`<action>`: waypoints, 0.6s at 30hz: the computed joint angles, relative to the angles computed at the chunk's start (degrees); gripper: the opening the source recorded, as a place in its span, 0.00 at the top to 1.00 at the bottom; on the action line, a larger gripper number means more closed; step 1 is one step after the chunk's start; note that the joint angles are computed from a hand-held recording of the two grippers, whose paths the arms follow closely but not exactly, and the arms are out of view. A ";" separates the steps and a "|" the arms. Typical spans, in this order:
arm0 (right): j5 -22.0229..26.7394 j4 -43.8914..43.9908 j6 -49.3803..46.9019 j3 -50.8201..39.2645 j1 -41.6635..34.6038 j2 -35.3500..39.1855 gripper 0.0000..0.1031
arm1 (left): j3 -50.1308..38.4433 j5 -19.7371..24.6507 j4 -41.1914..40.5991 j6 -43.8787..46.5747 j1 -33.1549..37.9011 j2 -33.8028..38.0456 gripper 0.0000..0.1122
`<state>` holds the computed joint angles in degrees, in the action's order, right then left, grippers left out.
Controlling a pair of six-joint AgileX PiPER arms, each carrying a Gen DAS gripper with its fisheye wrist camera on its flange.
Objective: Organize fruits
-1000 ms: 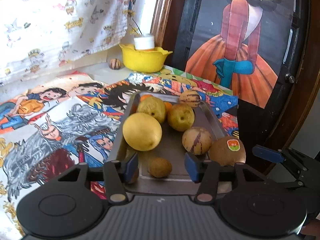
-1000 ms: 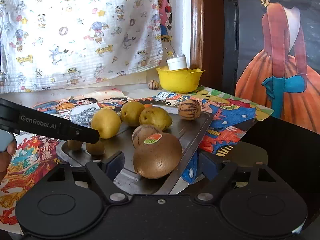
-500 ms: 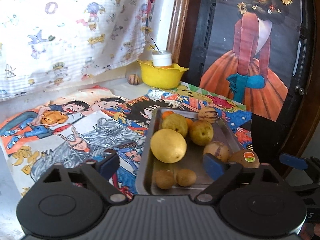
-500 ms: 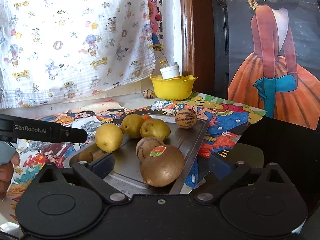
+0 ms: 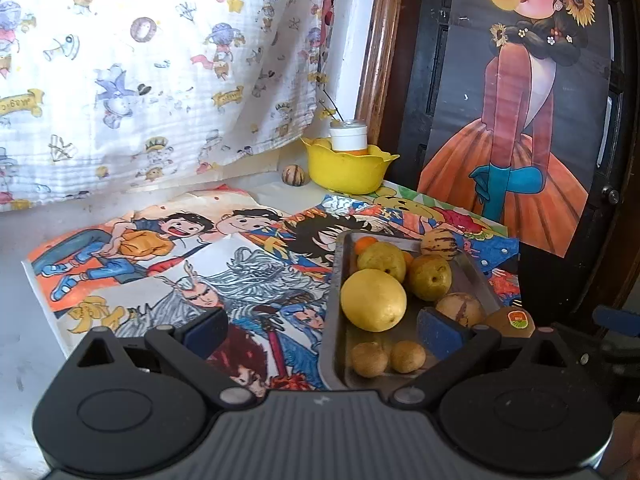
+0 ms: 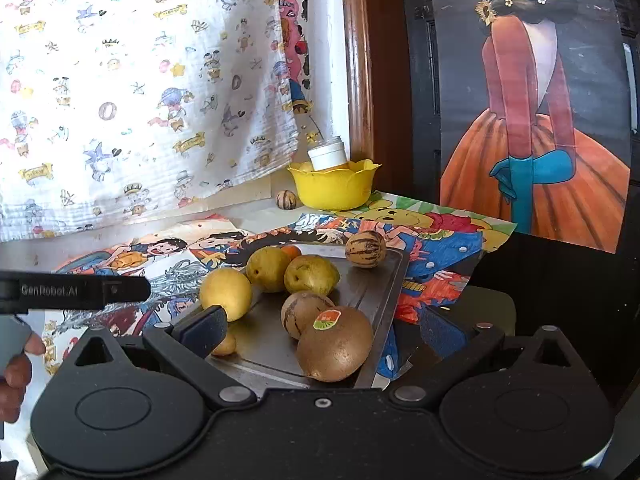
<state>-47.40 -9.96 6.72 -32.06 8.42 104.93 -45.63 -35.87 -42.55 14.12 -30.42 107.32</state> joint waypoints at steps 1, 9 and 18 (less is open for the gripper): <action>0.35 0.54 -0.01 0.25 0.35 -0.57 0.01 | 0.49 -0.34 0.17 -0.16 0.02 -0.24 0.09; 0.24 6.60 -0.08 3.55 4.22 -4.10 0.01 | 4.70 -2.82 3.90 -3.98 1.17 -2.27 0.09; -3.45 18.55 -4.72 7.40 11.56 -4.99 0.01 | 9.96 -6.90 8.56 -7.89 2.80 -4.06 0.09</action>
